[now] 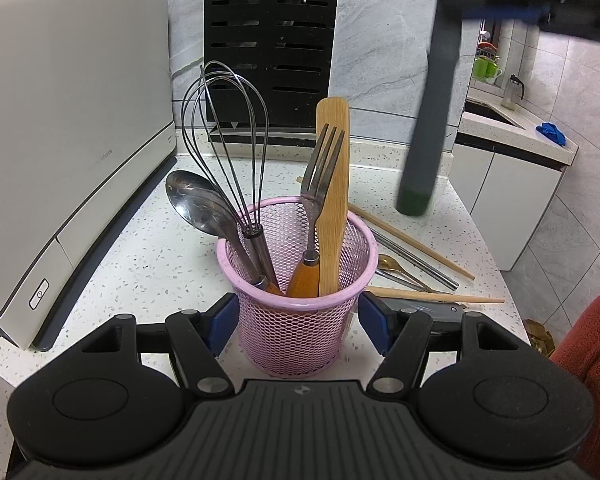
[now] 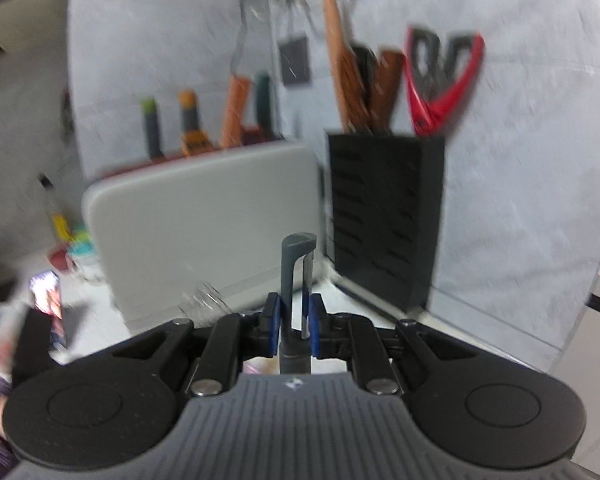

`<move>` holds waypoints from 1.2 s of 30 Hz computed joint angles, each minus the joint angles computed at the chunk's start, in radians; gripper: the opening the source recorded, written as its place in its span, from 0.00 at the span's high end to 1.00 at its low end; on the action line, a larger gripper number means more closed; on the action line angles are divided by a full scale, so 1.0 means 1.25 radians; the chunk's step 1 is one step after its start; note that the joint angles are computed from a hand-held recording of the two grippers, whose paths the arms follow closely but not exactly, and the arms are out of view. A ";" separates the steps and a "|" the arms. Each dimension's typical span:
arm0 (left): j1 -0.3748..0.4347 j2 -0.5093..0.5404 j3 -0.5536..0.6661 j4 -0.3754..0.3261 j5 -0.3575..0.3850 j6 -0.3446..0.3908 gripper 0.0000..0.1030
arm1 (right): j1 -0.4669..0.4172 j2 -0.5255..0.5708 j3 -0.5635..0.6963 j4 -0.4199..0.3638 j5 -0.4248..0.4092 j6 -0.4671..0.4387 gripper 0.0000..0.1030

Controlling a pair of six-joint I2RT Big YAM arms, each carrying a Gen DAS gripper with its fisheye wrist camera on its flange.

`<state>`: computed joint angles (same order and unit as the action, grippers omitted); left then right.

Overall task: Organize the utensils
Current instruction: 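Lift the grey-handled knife and lower it into the pink cup, releasing it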

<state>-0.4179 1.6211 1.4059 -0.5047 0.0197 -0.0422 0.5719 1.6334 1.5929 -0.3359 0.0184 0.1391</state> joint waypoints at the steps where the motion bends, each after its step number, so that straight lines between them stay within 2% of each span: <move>1: 0.000 0.000 0.000 0.000 0.000 0.000 0.26 | 0.005 -0.004 -0.006 0.024 -0.010 0.004 0.88; 4: 0.000 0.000 0.000 0.001 0.000 0.000 0.26 | 0.018 0.002 -0.002 0.053 -0.040 0.006 0.88; 9: 0.001 -0.001 0.000 0.002 0.002 0.002 0.25 | 0.033 0.042 0.030 0.041 -0.066 0.016 0.88; 10: 0.001 -0.001 -0.002 0.005 0.000 0.003 0.23 | 0.033 0.052 0.037 0.038 -0.065 0.014 0.88; 12: 0.000 -0.006 -0.012 0.029 -0.006 0.005 0.09 | 0.037 0.067 0.046 0.026 -0.057 0.010 0.88; 15: -0.002 -0.017 -0.033 0.080 -0.013 0.008 0.06 | 0.036 0.085 0.059 0.006 -0.059 0.010 0.88; 17: -0.003 -0.014 -0.031 0.084 -0.012 0.005 0.04 | 0.034 0.095 0.067 -0.005 -0.062 0.017 0.88; 25: -0.014 0.005 -0.022 0.103 -0.047 0.025 0.02 | 0.028 0.111 0.070 -0.022 -0.075 0.036 0.88; 29: -0.026 0.013 -0.019 0.110 -0.084 0.041 0.02 | 0.029 0.118 0.073 -0.033 -0.075 0.033 0.88; 36: -0.031 0.014 -0.017 0.104 -0.098 0.037 0.08 | 0.035 0.120 0.080 -0.071 -0.079 0.008 0.88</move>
